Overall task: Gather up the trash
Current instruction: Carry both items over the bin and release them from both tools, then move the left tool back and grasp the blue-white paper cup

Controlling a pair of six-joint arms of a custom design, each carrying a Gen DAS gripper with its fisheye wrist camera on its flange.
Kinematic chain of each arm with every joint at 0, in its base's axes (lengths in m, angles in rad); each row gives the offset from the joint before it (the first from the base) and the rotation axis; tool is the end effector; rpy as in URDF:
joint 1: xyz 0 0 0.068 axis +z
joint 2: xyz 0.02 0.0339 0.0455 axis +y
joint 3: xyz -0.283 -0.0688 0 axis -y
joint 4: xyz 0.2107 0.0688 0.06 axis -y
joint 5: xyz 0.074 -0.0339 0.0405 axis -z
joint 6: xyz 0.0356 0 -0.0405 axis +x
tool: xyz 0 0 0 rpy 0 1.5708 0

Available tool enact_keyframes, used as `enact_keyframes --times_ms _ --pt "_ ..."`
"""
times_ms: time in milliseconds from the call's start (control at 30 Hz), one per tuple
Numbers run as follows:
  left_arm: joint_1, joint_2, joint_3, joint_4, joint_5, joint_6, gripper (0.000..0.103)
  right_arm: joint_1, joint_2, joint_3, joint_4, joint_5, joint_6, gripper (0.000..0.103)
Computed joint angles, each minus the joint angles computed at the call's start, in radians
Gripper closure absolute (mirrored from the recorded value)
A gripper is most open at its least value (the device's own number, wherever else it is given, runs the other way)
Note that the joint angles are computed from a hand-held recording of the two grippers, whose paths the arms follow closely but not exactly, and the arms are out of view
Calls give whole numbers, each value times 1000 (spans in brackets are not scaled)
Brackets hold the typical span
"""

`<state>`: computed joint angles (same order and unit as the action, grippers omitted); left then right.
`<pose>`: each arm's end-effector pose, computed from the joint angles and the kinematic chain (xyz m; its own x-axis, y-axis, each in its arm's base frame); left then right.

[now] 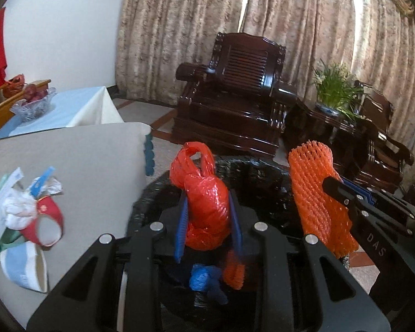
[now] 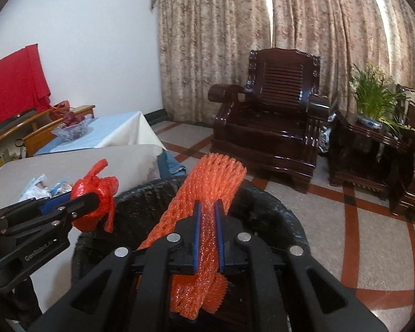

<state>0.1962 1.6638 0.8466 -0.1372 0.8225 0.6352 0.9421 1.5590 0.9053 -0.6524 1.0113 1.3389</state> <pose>0.2905 0.0311 0.2025 -0.4764 0.3169 -0.8201 0.7026 0.6980 -0.1383 0.1683 0.1802 0.2263 -0.4213 0.2989 -0.8562 0.4837 0.8727 0.0666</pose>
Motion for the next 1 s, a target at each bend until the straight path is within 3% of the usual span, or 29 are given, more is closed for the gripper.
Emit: enact_keyframes --times_ms 133,233,300,367,400,433,467,567,800,1000 --pt "-40 17 -16 17 -21 -3 73 -19 -8 -35 11 -22 14 92" --pt "-50 36 -6 10 -40 -3 66 -15 10 -40 -15 -40 56 85" --pt "-40 51 4 -4 -39 2 61 -24 12 -48 -15 -54 55 71" --pt "-28 63 17 -15 -36 4 48 -27 19 -46 -30 -55 67 54" --pt "-21 65 20 -13 -33 3 43 -25 23 -43 -42 -52 80 51" --pt "-10 70 28 -20 -25 5 30 -23 30 -34 -68 -47 104 39" --pt "0 73 34 -27 -14 6 24 -13 50 -12 -103 -40 140 25" --pt "23 73 51 -37 0 15 21 1 68 18 -166 -23 196 12" --pt "141 94 140 -68 19 17 15 18 55 60 -158 13 183 7" --pt "291 129 239 -58 9 8 13 32 108 145 5 26 13 6"
